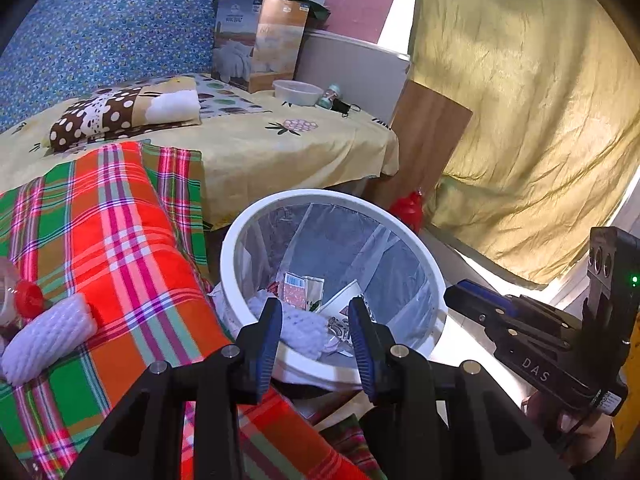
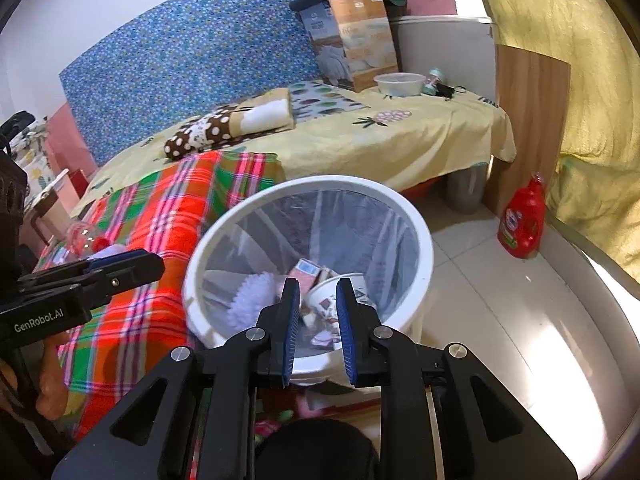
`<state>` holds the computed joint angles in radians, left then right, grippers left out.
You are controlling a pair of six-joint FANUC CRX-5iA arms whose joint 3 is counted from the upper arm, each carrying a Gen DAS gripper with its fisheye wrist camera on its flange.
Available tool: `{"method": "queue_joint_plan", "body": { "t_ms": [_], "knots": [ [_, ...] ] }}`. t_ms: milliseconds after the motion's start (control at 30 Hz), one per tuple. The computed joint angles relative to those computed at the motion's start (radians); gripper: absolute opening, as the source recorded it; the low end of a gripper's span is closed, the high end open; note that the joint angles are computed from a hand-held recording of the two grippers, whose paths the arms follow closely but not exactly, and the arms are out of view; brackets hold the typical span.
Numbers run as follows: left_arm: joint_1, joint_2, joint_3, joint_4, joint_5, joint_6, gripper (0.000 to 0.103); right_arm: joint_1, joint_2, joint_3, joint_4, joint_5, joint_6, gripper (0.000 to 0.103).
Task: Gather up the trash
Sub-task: 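Open the right tool over the bin while the left tool releases the foam net into it, then move both open tools back over the remaining trash on the bed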
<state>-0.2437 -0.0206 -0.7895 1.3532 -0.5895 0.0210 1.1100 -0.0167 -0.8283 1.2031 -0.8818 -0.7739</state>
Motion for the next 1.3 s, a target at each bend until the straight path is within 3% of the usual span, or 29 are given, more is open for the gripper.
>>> {"method": "queue_joint_plan", "body": {
  "t_ms": [267, 300, 367, 400, 867, 1300],
  "knots": [
    [0.065, -0.079, -0.064, -0.011, -0.021, -0.006, 0.034, -0.006, 0.016, 0.009, 0.108, 0.043, -0.043, 0.024],
    [0.081, -0.087, -0.070, -0.025, -0.028, 0.006, 0.034, -0.006, 0.018, 0.009, 0.122, 0.046, -0.049, 0.028],
    [0.113, -0.095, -0.077, -0.040, -0.056, 0.016, 0.034, -0.009, 0.020, 0.010, 0.148, 0.052, -0.059, 0.054],
    [0.127, -0.104, -0.085, -0.045, -0.059, 0.019, 0.034, -0.013, 0.021, 0.010, 0.166, 0.059, -0.066, 0.055],
    [0.225, -0.226, -0.178, -0.024, 0.014, -0.009, 0.034, 0.001, 0.065, 0.061, 0.207, 0.090, -0.025, 0.055],
    [0.349, -0.314, -0.239, -0.063, 0.025, 0.001, 0.034, -0.003, 0.108, 0.105, 0.287, 0.157, -0.006, 0.055]
  ]
}}
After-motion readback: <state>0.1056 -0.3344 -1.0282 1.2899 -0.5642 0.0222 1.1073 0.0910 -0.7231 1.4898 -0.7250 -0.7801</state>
